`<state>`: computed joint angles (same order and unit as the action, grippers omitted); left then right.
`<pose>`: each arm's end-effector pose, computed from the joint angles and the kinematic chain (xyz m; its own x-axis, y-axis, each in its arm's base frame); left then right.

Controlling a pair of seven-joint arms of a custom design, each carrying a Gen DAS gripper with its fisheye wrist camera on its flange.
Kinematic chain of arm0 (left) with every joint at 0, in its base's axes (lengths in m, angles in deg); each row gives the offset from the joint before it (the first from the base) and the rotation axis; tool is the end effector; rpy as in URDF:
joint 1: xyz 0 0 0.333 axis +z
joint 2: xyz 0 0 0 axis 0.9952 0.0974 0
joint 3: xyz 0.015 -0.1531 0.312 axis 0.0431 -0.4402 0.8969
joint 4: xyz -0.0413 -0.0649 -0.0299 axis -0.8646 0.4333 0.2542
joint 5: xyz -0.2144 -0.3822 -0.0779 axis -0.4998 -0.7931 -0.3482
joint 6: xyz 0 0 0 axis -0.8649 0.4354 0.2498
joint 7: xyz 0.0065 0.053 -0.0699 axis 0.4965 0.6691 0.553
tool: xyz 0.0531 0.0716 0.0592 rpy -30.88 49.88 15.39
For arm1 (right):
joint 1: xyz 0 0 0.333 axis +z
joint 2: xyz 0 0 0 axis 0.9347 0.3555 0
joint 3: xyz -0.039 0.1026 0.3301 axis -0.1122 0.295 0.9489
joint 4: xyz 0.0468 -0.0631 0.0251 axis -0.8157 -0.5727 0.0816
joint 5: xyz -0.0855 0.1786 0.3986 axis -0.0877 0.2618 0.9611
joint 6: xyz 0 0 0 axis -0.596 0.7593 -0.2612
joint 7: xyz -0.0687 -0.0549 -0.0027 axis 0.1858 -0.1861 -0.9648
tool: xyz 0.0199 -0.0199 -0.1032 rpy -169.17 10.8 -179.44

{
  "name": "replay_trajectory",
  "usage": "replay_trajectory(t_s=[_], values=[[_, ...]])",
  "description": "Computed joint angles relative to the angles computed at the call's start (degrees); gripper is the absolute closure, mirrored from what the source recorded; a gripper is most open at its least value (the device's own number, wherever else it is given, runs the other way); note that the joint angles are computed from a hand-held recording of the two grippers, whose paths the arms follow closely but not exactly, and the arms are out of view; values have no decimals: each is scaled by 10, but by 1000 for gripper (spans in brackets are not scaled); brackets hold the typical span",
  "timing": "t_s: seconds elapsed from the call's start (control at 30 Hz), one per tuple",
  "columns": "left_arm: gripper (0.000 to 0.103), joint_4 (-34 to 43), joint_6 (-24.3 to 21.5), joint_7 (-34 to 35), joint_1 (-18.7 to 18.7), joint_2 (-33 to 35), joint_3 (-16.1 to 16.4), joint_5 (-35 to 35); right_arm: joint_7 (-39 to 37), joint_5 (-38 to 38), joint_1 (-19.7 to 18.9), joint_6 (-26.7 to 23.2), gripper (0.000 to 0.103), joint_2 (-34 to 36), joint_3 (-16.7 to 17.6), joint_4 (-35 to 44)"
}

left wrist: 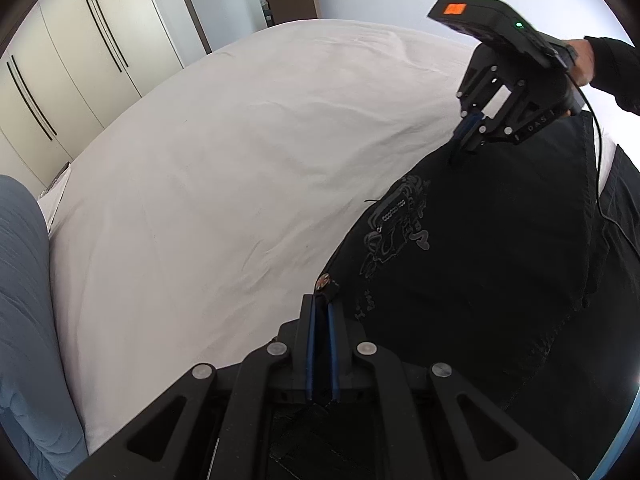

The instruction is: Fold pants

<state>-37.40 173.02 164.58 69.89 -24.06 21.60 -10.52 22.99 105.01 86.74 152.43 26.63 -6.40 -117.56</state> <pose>0.5500 -0.2824 0.4208 -0.7641 -0.6267 -0.1528 -0.4899 0.7179 -0.4946 0.5778 0.2778 0.3835 0.6745 -0.7323 -0.0936 -0.7113 -0.6107 -0.3479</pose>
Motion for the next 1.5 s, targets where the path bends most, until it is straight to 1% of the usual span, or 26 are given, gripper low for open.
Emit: replay_trajectory(t_s=[0.1,0.2,0.33,0.4,0.47,0.53,0.6,0.63,0.7,0.77,0.83,0.9,0.97,1.0,1.03,1.07,1.1,1.13,1.23,1.27,1.33,1.4,1.43,1.47,1.5], values=[[98,-6,-1,3,3,-9,2,-12,44,-29,19,30,101,-23,4,-24],[98,-19,1,-2,1,-22,0,-18,87,-74,36,58,101,-42,3,-44],[98,-27,1,4,1,-35,1,-24,125,-133,55,75,101,-61,5,-61],[98,-34,2,4,1,-45,2,-27,126,-153,61,78,101,-73,5,-70],[98,-43,7,-8,1,-51,1,-9,129,-173,70,81,101,-93,8,-88],[99,-67,16,-34,4,-68,-2,26,138,-201,80,81,101,-118,11,-111],[99,-82,18,-49,5,-81,-4,39,171,-262,92,70,101,-144,23,-134],[101,-99,23,-49,3,-93,-5,40,179,-277,98,64,101,-155,26,-144],[101,-131,39,-67,6,-118,-13,68,210,-329,108,52,101,-177,40,-164],[101,-165,56,-82,8,-144,-25,91,209,-346,118,37,101,-199,38,-177],[101,-192,67,-92,5,-164,-31,100,254,-412,118,22,101,-213,61,-189],[101,-221,80,-110,15,-184,-46,125,273,-426,133,11,101,-224,67,-199],[101,-252,104,-143,52,-203,-90,191,316,-472,139,-2,101,-210,88,-190],[101,-259,111,-156,68,-206,-107,216,319,-494,144,-12,101,-217,90,-195],[101,-266,115,-168,75,-210,-116,234,321,-512,150,-24,101,-222,94,-199],[101,-285,118,-161,64,-228,-105,229,305,-513,157,-29,101,-244,87,-216],[101,-290,122,-165,67,-229,-108,233,305,-520,164,-39,101,-246,93,-218],[101,-298,126,-165,65,-232,-105,231,308,-528,169,-45,101,-245,98,-219],[101,-307,140,-173,90,-233,-125,253,316,-571,187,-75,101,-239,120,-216],[101,-309,144,-170,95,-230,-125,257,314,-580,193,-80,101,-236,122,-215],[101,-315,151,-145,86,-228,-106,257,314,-601,205,-92,101,-226,128,-212],[101,-316,153,-121,79,-225,-97,255,303,-609,218,-104,101,-231,129,-217],[101,-315,156,-121,89,-221,-112,263,301,-609,225,-108,101,-231,130,-219],[101,-313,157,-114,93,-218,-115,267,302,-615,226,-108,101,-223,128,-215],[101,-314,157,-104,91,-217,-110,267,302,-613,231,-112,101,-221,129,-216]])
